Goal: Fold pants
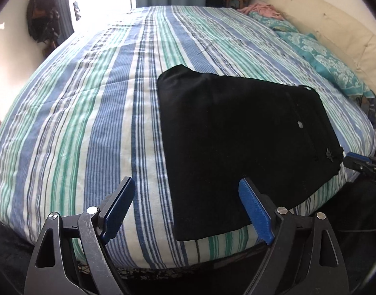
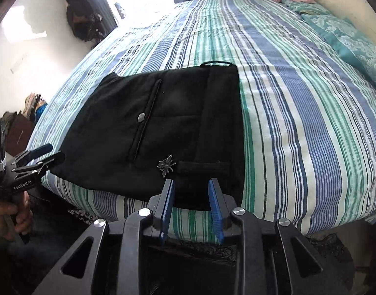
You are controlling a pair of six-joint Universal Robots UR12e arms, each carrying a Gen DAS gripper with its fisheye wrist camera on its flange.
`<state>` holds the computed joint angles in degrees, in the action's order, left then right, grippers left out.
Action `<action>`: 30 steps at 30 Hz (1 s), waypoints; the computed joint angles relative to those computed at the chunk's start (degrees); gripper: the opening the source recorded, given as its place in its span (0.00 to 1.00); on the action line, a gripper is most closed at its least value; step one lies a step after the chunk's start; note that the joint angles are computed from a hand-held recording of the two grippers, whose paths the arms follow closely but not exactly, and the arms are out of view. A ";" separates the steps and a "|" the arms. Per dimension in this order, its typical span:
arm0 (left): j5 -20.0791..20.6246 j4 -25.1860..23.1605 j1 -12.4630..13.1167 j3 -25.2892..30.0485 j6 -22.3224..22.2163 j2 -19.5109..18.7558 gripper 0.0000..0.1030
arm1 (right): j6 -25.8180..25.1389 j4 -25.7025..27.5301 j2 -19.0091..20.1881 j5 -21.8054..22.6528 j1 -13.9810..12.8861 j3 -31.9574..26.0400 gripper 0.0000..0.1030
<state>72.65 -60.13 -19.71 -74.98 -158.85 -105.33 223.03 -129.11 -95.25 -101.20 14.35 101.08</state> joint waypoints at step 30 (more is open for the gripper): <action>-17.94 -28.75 3.32 15.97 0.45 -11.55 0.92 | 2.04 -13.44 -0.68 33.61 -15.39 8.95 0.77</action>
<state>54.71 -88.88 -16.39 -59.00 -158.40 -116.89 225.07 -142.55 -95.92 -67.60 -1.04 110.03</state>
